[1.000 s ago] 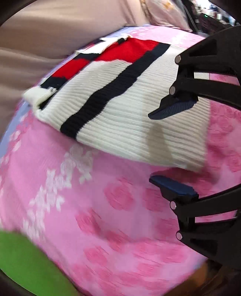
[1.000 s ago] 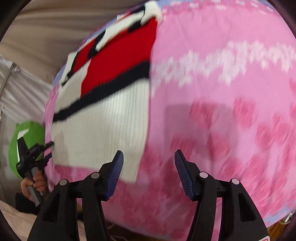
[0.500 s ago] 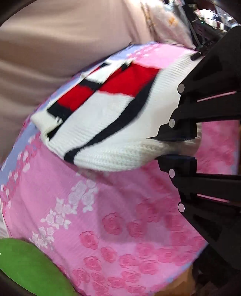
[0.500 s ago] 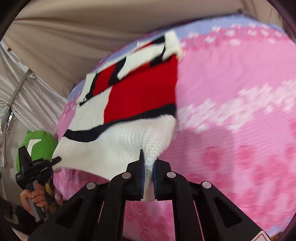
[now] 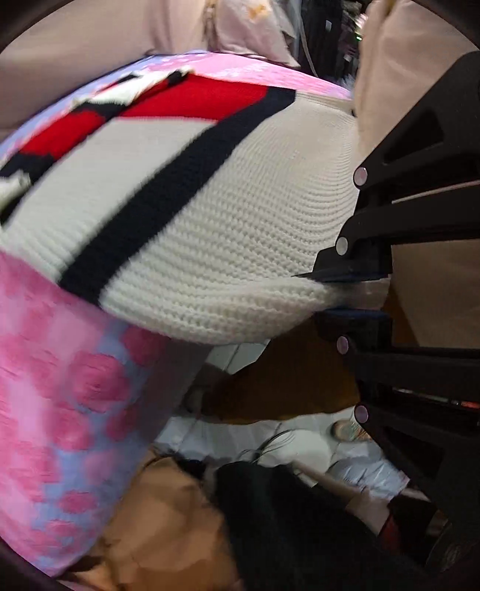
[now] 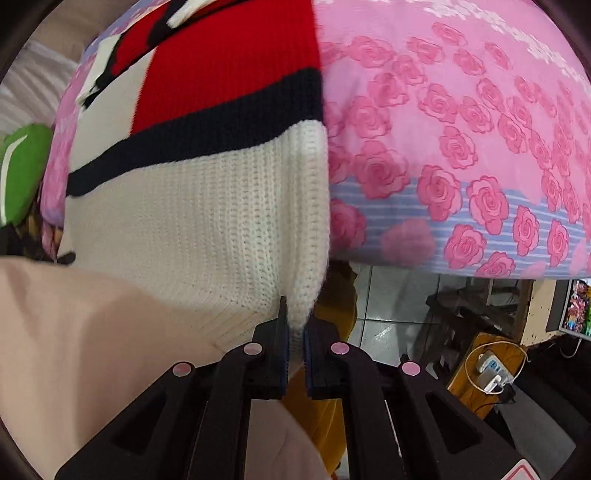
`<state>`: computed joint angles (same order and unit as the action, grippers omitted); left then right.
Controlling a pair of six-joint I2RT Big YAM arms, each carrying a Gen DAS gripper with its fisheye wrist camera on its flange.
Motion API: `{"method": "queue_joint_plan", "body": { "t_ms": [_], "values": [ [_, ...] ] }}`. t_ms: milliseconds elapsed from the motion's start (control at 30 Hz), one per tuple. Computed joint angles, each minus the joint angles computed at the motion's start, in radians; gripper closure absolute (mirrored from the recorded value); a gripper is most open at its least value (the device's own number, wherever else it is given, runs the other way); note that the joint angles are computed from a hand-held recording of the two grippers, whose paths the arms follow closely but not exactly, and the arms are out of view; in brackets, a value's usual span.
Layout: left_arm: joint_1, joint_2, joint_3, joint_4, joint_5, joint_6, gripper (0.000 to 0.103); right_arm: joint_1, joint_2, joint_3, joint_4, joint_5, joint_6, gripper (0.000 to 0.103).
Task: Fold small clothes
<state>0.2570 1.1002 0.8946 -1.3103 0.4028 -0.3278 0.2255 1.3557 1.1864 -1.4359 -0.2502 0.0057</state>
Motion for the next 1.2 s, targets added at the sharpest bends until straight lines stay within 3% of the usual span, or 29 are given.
{"method": "queue_joint_plan", "body": {
  "t_ms": [67, 133, 267, 367, 533, 667, 733, 767, 800, 867, 1000, 1200],
  "values": [
    [0.014, 0.025, 0.093, 0.001, 0.01, 0.029, 0.093, -0.017, 0.011, 0.051, -0.006, -0.049, 0.036, 0.098],
    [0.036, 0.062, 0.173, 0.059, 0.016, 0.059, 0.093, -0.039, 0.024, 0.125, 0.068, -0.088, 0.092, 0.098],
    [0.035, 0.248, 0.351, 0.267, 0.069, 0.039, 0.093, -0.068, 0.111, 0.261, 0.337, -0.146, 0.252, 0.098],
    [-0.007, 0.419, 0.495, 0.361, 0.02, 0.018, 0.093, -0.053, 0.24, 0.363, 0.485, -0.098, 0.346, 0.098],
    [-0.067, 0.625, 0.685, 0.411, -0.089, -0.016, 0.092, -0.047, 0.457, 0.507, 0.575, -0.074, 0.439, 0.097],
    [-0.075, 0.653, 0.683, 0.45, -0.105, -0.071, 0.077, -0.042, 0.503, 0.535, 0.608, -0.113, 0.528, 0.087],
    [-0.058, 0.601, 0.614, 0.537, -0.071, -0.103, 0.061, -0.055, 0.452, 0.486, 0.68, -0.13, 0.534, 0.075],
    [-0.048, 0.559, 0.57, 0.581, -0.071, -0.108, 0.044, -0.059, 0.424, 0.464, 0.699, -0.118, 0.526, 0.056],
    [-0.04, 0.53, 0.542, 0.612, -0.074, -0.105, 0.031, -0.057, 0.388, 0.431, 0.721, -0.078, 0.51, 0.043],
    [-0.022, 0.465, 0.475, 0.681, -0.069, -0.087, 0.022, -0.051, 0.327, 0.375, 0.747, -0.024, 0.41, 0.042],
    [-0.032, 0.479, 0.494, 0.629, -0.096, -0.007, 0.019, -0.034, 0.338, 0.377, 0.684, 0.027, 0.249, 0.04],
    [-0.109, 0.627, 0.674, 0.516, -0.184, 0.071, 0.019, -0.008, 0.49, 0.524, 0.631, 0.047, 0.248, 0.04]
  ]
}}
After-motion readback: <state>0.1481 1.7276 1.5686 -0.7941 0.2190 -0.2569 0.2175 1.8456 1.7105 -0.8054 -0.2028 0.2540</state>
